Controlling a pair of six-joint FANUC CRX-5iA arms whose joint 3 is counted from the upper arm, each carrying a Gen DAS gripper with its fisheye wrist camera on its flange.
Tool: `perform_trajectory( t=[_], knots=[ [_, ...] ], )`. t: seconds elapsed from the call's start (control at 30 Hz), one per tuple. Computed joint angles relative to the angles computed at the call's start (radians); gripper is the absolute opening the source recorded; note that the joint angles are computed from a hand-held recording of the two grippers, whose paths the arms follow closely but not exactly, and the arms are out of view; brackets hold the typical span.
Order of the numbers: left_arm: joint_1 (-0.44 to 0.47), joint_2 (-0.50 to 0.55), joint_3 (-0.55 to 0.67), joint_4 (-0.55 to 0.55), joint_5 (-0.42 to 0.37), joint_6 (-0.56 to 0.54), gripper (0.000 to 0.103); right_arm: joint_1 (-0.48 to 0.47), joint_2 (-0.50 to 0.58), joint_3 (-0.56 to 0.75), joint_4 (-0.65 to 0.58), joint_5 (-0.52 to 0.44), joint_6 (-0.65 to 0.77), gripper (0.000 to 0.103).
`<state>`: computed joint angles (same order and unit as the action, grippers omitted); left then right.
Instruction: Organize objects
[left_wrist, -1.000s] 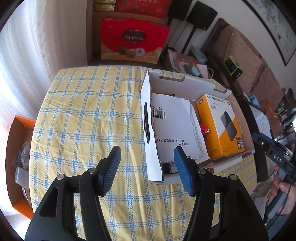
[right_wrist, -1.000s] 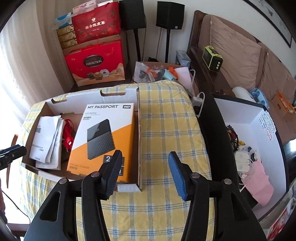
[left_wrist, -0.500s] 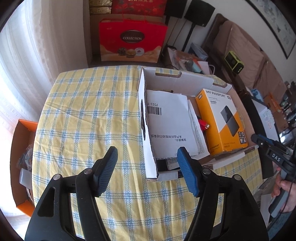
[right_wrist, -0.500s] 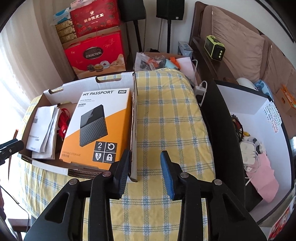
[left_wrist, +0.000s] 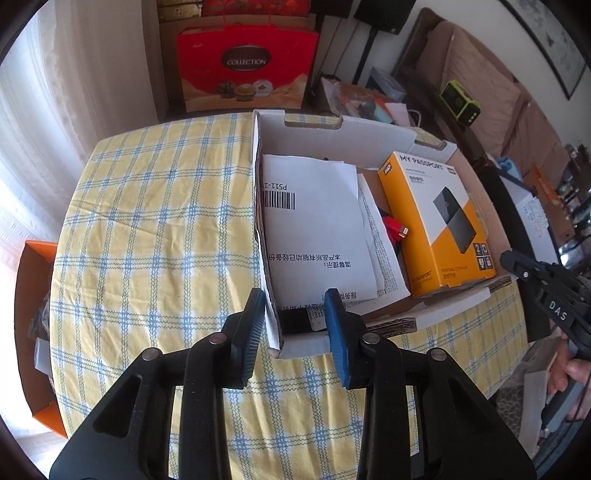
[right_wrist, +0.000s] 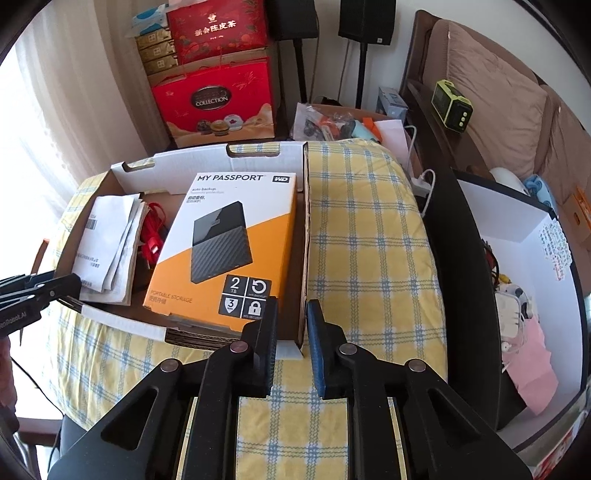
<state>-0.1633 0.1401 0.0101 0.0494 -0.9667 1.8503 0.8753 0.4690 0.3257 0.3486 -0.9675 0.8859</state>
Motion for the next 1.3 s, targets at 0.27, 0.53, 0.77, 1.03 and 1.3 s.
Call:
perform_trajectory(
  t=[0.27,0.53,0.77,1.03,1.3],
  knots=[
    [0.005,-0.021,-0.010,-0.011,-0.027,0.013,0.030,0.014,-0.017,-0.020,-0.009,0.015,-0.011,0.017],
    [0.008,-0.065,-0.055,-0.020,-0.025,0.005,0.031,0.031,-0.042,-0.064,0.001,0.046,-0.032,0.017],
    [-0.041,-0.118,-0.043,-0.176,-0.024,0.122,0.068,0.061,-0.131,-0.203,0.156,0.148,-0.199,0.051],
    [-0.140,-0.236,-0.070,-0.370,0.023,0.316,0.097,0.107,-0.207,-0.309,0.266,0.209,-0.330,0.078],
    [-0.191,-0.298,-0.106,-0.422,0.019,0.426,0.103,0.158,-0.256,-0.397,0.381,0.217,-0.425,0.090]
  ],
)
